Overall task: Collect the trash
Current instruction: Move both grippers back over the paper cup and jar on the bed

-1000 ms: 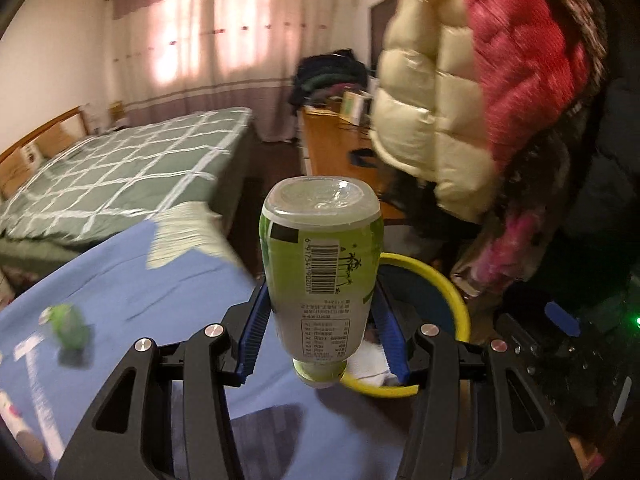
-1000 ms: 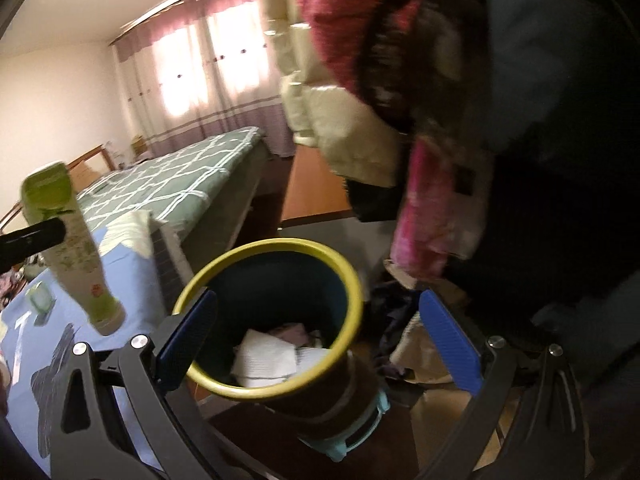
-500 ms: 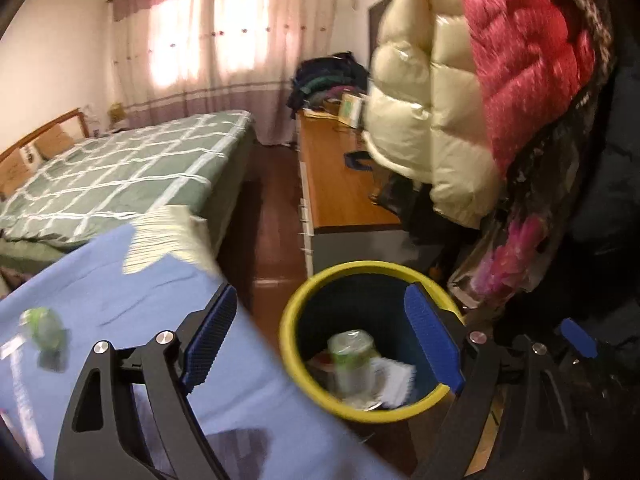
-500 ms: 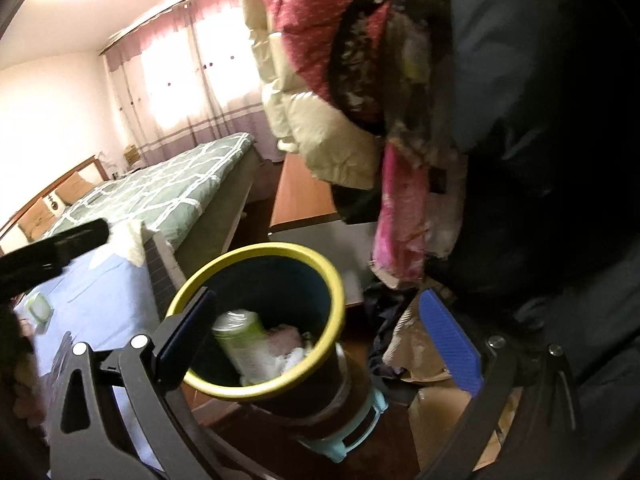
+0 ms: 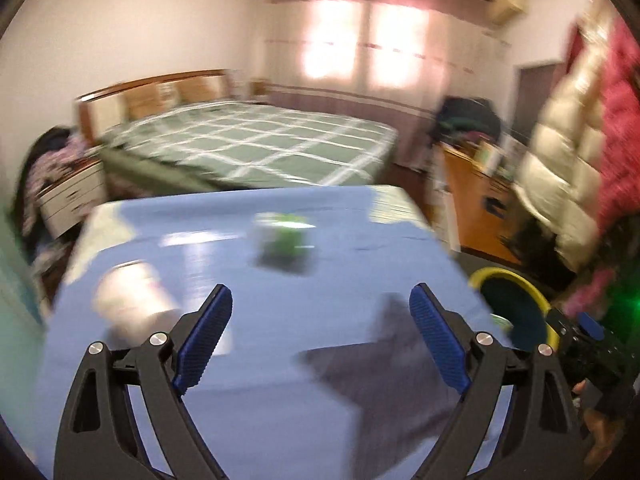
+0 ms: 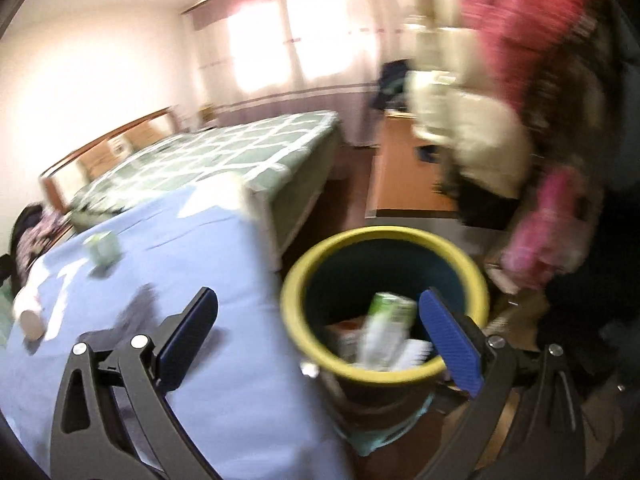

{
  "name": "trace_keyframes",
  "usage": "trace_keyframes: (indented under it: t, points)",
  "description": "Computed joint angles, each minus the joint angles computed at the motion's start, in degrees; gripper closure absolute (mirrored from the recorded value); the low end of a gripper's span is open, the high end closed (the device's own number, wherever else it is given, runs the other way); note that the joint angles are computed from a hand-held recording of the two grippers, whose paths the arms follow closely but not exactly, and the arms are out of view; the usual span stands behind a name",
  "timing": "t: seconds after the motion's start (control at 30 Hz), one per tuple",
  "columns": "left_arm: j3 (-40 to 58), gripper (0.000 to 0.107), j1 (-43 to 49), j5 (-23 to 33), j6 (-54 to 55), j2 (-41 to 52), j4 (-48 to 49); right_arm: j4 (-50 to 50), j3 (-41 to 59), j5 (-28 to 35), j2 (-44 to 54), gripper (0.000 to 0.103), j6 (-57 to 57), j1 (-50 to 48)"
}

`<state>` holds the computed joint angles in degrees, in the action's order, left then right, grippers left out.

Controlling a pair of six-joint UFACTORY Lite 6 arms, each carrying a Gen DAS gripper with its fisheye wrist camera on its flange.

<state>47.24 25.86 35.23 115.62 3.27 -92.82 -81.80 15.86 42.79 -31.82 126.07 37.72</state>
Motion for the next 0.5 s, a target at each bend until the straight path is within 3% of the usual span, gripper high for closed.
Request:
trace_keyframes:
  t: [0.1,0.27,0.5]
  points:
    - [5.21,0.017,10.84,2.58,-0.28,4.79,1.78,-6.73,9.66,-3.21,14.05,0.007,5.66,4.16]
    - [14.13,0.016,21.3,4.58,0.45,13.11,2.64,-15.72,29.91,-11.06,35.67,0.007,7.26,9.39]
    - [24.54,0.016,29.53,7.78,-0.19,22.72,3.94,-5.59,63.6,-19.46,61.88,0.007,-16.13,14.28]
